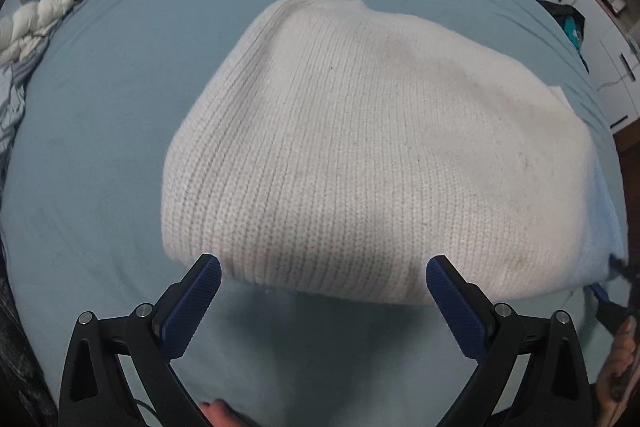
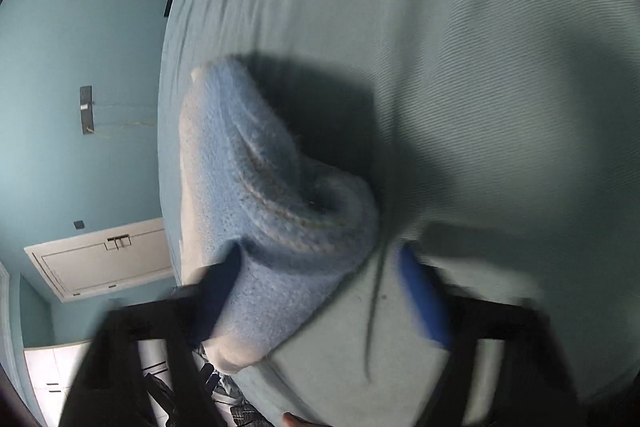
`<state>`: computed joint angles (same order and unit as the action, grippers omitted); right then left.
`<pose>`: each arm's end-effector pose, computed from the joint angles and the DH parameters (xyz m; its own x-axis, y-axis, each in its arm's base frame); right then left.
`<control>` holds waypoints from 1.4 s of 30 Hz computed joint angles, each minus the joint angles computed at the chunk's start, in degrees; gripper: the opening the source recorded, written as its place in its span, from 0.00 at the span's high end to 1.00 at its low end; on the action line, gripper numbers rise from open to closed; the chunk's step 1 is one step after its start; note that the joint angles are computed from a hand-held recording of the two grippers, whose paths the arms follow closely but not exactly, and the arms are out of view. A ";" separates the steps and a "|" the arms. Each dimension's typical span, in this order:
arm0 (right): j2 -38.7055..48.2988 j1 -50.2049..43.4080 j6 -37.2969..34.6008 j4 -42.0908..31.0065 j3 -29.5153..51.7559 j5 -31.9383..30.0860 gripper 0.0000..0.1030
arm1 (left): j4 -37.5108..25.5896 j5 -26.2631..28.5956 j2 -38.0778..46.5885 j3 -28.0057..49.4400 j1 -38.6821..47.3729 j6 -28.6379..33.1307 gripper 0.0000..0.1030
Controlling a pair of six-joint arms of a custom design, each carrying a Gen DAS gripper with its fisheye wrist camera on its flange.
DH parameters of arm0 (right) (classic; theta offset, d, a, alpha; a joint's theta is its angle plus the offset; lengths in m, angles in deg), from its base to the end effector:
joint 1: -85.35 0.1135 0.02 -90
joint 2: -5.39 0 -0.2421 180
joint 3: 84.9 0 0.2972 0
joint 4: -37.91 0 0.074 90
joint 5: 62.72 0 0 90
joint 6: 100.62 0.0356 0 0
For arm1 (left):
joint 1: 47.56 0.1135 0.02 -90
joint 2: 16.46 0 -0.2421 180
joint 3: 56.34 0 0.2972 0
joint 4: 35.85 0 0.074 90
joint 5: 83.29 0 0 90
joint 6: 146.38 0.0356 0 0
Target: Fold small clothes
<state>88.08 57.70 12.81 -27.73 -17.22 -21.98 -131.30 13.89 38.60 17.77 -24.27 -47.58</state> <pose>0.2712 -0.1116 0.1807 -0.7249 0.6727 0.1482 0.5254 0.4008 0.7506 0.1744 0.0702 0.3027 -0.9381 -0.2386 -0.2510 -0.2244 0.9709 -0.0841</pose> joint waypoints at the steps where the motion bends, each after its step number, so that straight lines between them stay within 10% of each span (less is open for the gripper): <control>1: 0.42 0.24 1.64 1.30 0.24 0.38 0.58 | -0.05 0.85 0.51 0.05 0.74 -0.06 0.00; 10: -3.32 -1.67 4.88 5.44 -1.55 4.37 0.72 | -0.42 1.56 2.15 -0.25 1.54 -2.14 0.00; 18: -8.12 -3.71 4.37 2.61 -2.71 6.39 0.51 | 1.24 -2.18 -2.33 1.49 6.91 -3.79 0.00; 27: -9.86 1.20 -1.36 -2.04 -1.52 4.43 0.50 | -1.63 -6.48 -14.25 -4.89 5.64 -5.91 0.00; 37: -5.96 2.34 6.78 5.95 -3.79 3.73 0.49 | 0.44 11.10 -1.74 -9.80 13.77 -11.30 0.01; 40: -6.22 3.54 11.50 9.62 -5.23 4.39 0.10 | 2.72 13.56 1.24 -10.83 13.63 -14.53 0.01; 42: -7.32 4.00 16.01 13.80 -7.15 3.94 0.09 | 4.02 15.81 2.74 -11.41 14.20 -16.45 0.01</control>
